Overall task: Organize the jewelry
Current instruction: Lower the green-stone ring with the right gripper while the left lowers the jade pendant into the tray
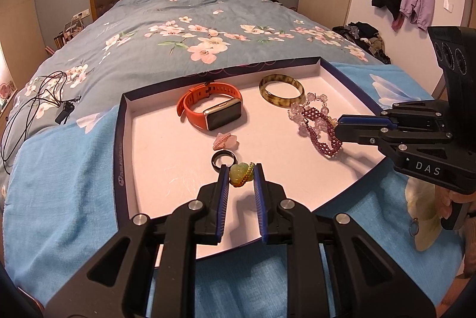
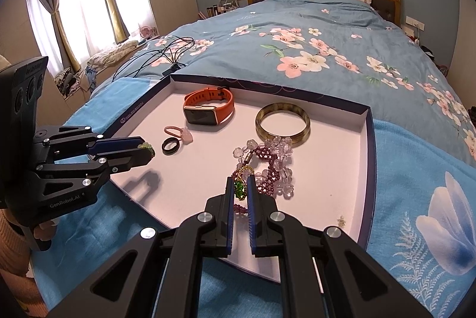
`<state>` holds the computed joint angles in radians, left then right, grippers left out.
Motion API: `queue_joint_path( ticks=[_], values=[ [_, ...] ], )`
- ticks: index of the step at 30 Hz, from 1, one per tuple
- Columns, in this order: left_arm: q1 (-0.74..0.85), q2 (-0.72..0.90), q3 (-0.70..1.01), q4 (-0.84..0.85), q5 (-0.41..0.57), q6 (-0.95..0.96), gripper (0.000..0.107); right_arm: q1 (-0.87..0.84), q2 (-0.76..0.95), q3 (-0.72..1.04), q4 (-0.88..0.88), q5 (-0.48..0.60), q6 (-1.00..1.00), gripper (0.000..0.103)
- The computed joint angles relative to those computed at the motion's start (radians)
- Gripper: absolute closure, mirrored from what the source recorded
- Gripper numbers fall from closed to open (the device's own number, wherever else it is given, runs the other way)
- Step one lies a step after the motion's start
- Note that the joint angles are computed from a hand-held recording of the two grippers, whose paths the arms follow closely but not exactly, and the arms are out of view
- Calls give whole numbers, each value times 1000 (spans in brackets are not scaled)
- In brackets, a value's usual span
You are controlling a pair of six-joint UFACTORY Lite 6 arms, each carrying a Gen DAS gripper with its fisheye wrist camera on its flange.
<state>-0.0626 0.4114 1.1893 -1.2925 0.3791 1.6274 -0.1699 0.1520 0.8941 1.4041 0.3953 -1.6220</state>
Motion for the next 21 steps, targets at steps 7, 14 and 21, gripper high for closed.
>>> queue_joint_path(
  ticks=[7, 14, 21],
  values=[
    [-9, 17, 16, 12, -14, -21, 90, -1, 19, 15, -1, 0, 6, 96],
    [-15, 43, 43, 54, -15, -78, 90, 2, 26, 21, -3, -2, 9, 96],
    [-17, 86, 94, 135, -2, -178, 90, 13, 58, 42, -11, -14, 19, 96]
  ],
)
